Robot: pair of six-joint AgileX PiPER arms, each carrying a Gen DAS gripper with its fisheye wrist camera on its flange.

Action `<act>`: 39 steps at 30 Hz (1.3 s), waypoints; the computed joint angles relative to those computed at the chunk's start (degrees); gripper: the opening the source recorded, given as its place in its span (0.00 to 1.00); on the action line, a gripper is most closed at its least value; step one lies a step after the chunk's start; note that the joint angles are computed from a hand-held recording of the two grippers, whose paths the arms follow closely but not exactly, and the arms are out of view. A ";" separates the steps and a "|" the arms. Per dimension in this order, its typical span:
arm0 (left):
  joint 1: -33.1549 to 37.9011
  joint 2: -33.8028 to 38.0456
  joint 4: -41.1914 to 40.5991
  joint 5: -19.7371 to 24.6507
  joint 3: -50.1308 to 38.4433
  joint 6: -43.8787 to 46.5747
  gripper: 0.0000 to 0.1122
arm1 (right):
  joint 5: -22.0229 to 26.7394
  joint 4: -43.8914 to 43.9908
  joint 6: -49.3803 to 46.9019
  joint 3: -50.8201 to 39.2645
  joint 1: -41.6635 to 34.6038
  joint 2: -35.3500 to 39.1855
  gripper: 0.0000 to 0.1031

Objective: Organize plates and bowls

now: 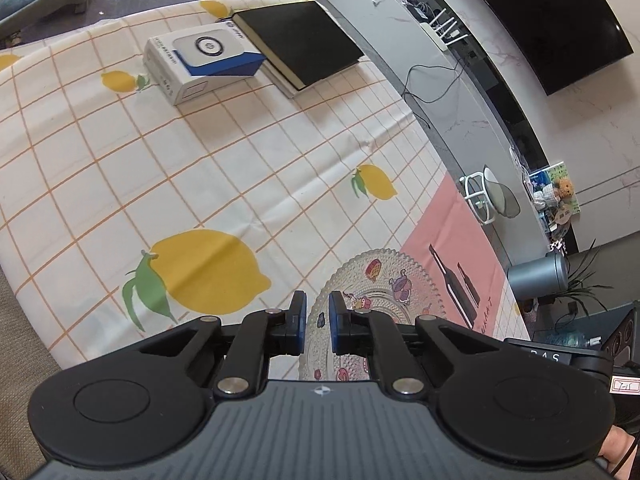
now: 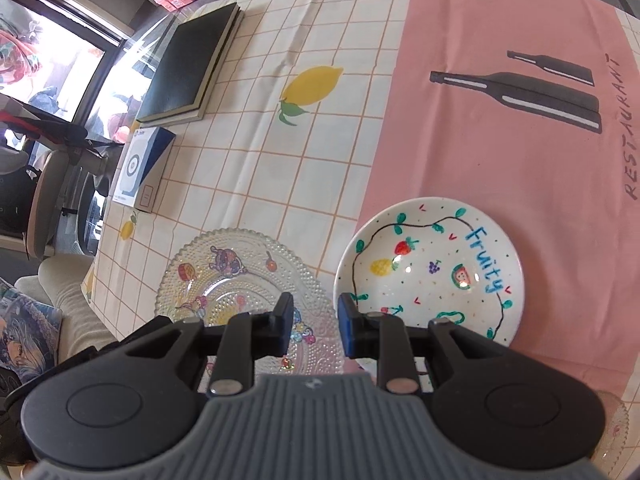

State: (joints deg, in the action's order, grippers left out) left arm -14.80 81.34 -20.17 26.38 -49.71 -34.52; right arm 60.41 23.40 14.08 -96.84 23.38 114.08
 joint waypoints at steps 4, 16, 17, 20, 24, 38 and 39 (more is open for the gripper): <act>-3.64 4.00 2.09 3.39 -7.56 -1.97 0.11 | 0.11 1.30 -0.96 3.25 -4.39 -4.66 0.23; -19.93 18.11 4.18 7.45 -26.55 -5.49 0.10 | 1.26 -0.04 -6.18 21.26 -23.06 -22.39 0.23; -21.12 19.17 4.35 8.06 -28.12 -5.19 0.10 | 1.48 0.23 -7.04 22.82 -25.06 -23.71 0.23; -23.52 22.07 2.78 9.85 -31.90 -2.53 0.11 | 1.96 0.76 -9.19 27.47 -30.45 -27.25 0.23; -26.47 25.99 3.41 13.54 -36.93 -0.30 0.11 | 2.02 2.46 -13.45 34.91 -37.62 -31.67 0.23; -34.85 35.04 11.50 26.22 -46.67 3.88 0.12 | -8.10 4.38 -20.67 60.52 -45.27 -44.60 0.23; -35.18 35.27 11.89 26.36 -46.66 4.30 0.12 | -8.64 4.58 -20.77 61.69 -45.41 -44.95 0.23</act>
State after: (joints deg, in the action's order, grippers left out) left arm -49.98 116.61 -8.28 52.74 -96.37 -30.22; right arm 51.77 27.99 -6.69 -35.15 -22.03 69.13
